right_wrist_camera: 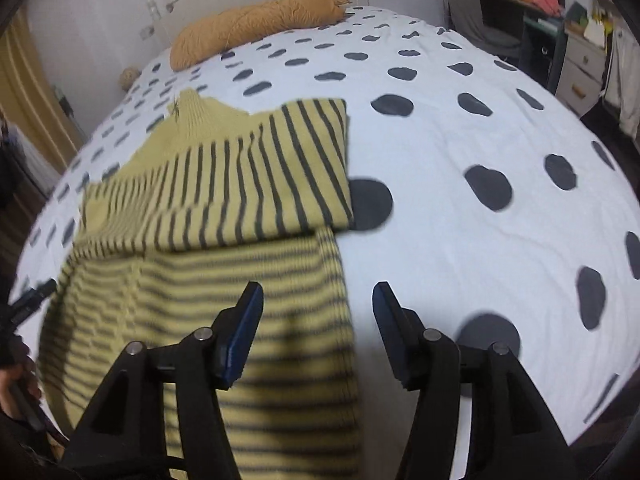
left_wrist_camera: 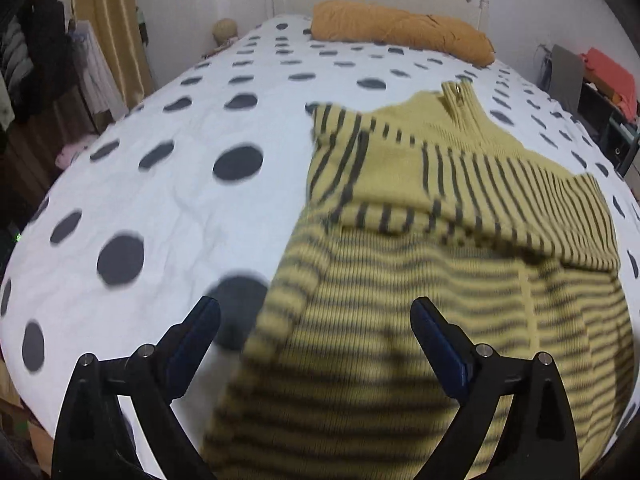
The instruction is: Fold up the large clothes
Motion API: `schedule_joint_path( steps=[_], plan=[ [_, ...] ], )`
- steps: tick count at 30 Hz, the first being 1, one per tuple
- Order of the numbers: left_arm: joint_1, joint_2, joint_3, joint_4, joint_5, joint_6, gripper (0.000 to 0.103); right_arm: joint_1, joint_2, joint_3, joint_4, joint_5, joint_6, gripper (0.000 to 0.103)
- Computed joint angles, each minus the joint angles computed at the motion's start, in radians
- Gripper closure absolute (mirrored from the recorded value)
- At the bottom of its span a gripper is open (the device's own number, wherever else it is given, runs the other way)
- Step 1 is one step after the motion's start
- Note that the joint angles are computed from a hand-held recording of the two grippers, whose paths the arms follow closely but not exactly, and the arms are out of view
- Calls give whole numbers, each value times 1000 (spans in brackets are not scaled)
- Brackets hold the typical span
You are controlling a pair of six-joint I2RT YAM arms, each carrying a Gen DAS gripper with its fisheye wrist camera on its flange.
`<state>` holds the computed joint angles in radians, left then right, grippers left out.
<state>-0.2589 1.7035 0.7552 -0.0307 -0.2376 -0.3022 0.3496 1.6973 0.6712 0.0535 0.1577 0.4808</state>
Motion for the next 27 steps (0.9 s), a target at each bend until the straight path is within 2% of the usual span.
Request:
schedule_joint_path(
  steps=[4,6,9,12,15,19,20,21,23,25,27],
  plan=[
    [-3,-89,-166,30,40,-37,7,66,-68,-134,0,58,25,42],
    [1,-164,-276,54,71,-60,7,92,-87,-193,25,58,50,42],
    [27,-214,-365,69,141,-75,7,115,-115,-292,66,16,80,42],
    [41,-287,-460,109,205,-76,7,147,-113,-388,150,-26,96,42],
    [50,-364,-513,100,272,-32,7,199,-113,-463,232,-50,125,42],
    [63,-366,-529,118,335,13,10,245,-69,-522,377,-124,124,44],
    [62,-371,-532,116,336,11,17,253,-41,-532,437,-146,135,57],
    [65,-377,-532,110,336,14,24,258,-14,-534,478,-160,145,75],
    [104,-397,-527,71,327,48,65,275,7,-542,528,-153,159,85],
    [273,-409,-537,57,468,102,80,290,-18,-558,527,-144,161,86],
    [410,-366,-522,39,611,186,80,280,-37,-575,532,-156,138,86]
  ],
)
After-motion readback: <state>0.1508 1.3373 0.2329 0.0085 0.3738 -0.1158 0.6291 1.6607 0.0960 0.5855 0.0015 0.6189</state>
